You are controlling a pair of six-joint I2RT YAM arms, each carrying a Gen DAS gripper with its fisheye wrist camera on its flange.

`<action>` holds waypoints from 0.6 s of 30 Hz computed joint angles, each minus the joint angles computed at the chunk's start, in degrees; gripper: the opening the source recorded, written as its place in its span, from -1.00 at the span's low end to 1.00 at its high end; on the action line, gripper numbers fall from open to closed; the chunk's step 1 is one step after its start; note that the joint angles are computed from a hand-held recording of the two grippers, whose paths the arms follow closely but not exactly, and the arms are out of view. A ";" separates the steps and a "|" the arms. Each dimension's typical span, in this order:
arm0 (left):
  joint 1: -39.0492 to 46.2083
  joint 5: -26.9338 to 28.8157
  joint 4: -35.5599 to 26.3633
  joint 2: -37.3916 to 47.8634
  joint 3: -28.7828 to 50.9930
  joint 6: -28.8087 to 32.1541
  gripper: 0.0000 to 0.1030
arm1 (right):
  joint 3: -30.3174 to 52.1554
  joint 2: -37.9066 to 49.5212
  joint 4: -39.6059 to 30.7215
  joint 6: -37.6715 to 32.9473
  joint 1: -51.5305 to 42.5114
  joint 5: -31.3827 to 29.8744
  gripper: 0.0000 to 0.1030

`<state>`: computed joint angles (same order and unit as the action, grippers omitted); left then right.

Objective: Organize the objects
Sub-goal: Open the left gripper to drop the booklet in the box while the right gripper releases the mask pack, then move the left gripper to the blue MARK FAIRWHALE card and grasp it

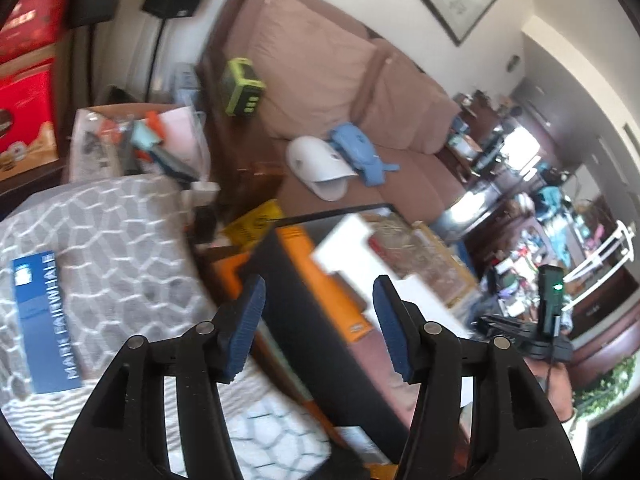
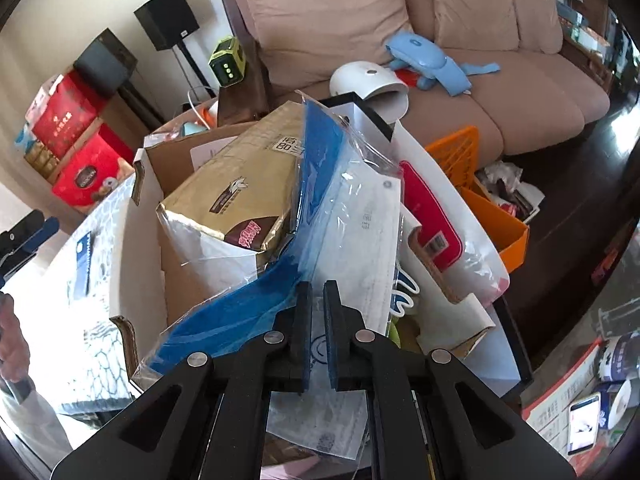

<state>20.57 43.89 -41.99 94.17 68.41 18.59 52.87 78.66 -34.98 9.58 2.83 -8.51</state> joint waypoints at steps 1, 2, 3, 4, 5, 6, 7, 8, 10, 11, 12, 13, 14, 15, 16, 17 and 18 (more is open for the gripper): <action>1.45 -0.80 -0.25 0.72 0.44 0.80 0.03 | 0.33 -0.48 -0.73 0.08 0.30 0.42 -0.88; 2.81 -2.08 -0.25 1.32 0.86 1.49 0.03 | 0.48 -0.82 -1.08 0.11 0.45 0.72 -0.87; 3.97 -3.41 0.08 1.71 1.11 1.89 0.03 | 0.61 -2.05 -1.84 0.17 0.67 1.31 -0.86; 5.06 -4.57 0.47 1.98 1.25 2.25 0.06 | 0.42 -3.18 -2.04 0.21 0.67 1.50 -0.86; 6.64 -6.59 1.17 2.71 1.72 2.59 0.15 | 0.42 -4.63 -2.44 0.33 0.69 1.72 -0.86; 7.74 -8.24 2.04 3.28 1.89 2.64 0.26 | 0.43 -6.65 -3.23 0.45 0.79 2.28 -0.83; 9.19 -11.00 3.37 4.22 2.32 2.60 0.33 | 0.67 -7.86 -3.86 0.66 0.95 2.80 -0.76; 10.27 -13.53 4.93 5.12 2.41 2.47 0.46 | 0.85 -9.54 -4.60 1.02 1.21 3.44 -0.71; 11.90 -19.09 8.25 7.10 2.98 1.76 0.59 | 1.13 -13.69 -5.94 1.54 1.28 4.52 -0.51; 12.56 -23.78 10.78 8.60 3.17 0.85 0.68 | 1.31 -15.26 -6.44 2.11 1.69 5.42 -0.46; 12.90 -26.63 11.88 9.88 3.65 0.10 0.70 | 1.57 -16.31 -6.81 2.54 2.02 6.13 -0.38; 13.81 -28.08 12.46 12.02 4.65 -0.33 0.70 | 2.00 -16.99 -7.05 3.22 2.52 6.89 -0.34; 14.69 -27.86 12.27 13.85 5.57 -0.16 0.72 | 2.50 -17.83 -7.52 4.46 3.19 7.92 -0.34; 15.32 -27.98 11.54 15.85 6.88 -0.17 0.72 | 2.94 -18.96 -7.64 6.41 4.65 8.97 -0.34; 15.74 -28.33 11.79 16.98 7.29 -0.63 0.72 | 3.04 -19.90 -7.00 7.59 6.04 9.01 -0.34; 16.11 -29.16 13.52 17.72 6.68 -2.17 0.73 | 3.26 -20.70 -5.43 8.65 8.92 8.21 -0.33; 16.02 -30.12 15.38 18.32 5.70 -3.54 0.78 | 3.74 -20.38 -4.43 9.27 11.43 8.49 -0.33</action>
<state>36.58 13.77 -26.61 112.49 74.12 15.05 56.61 58.28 -39.41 18.85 14.26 -0.02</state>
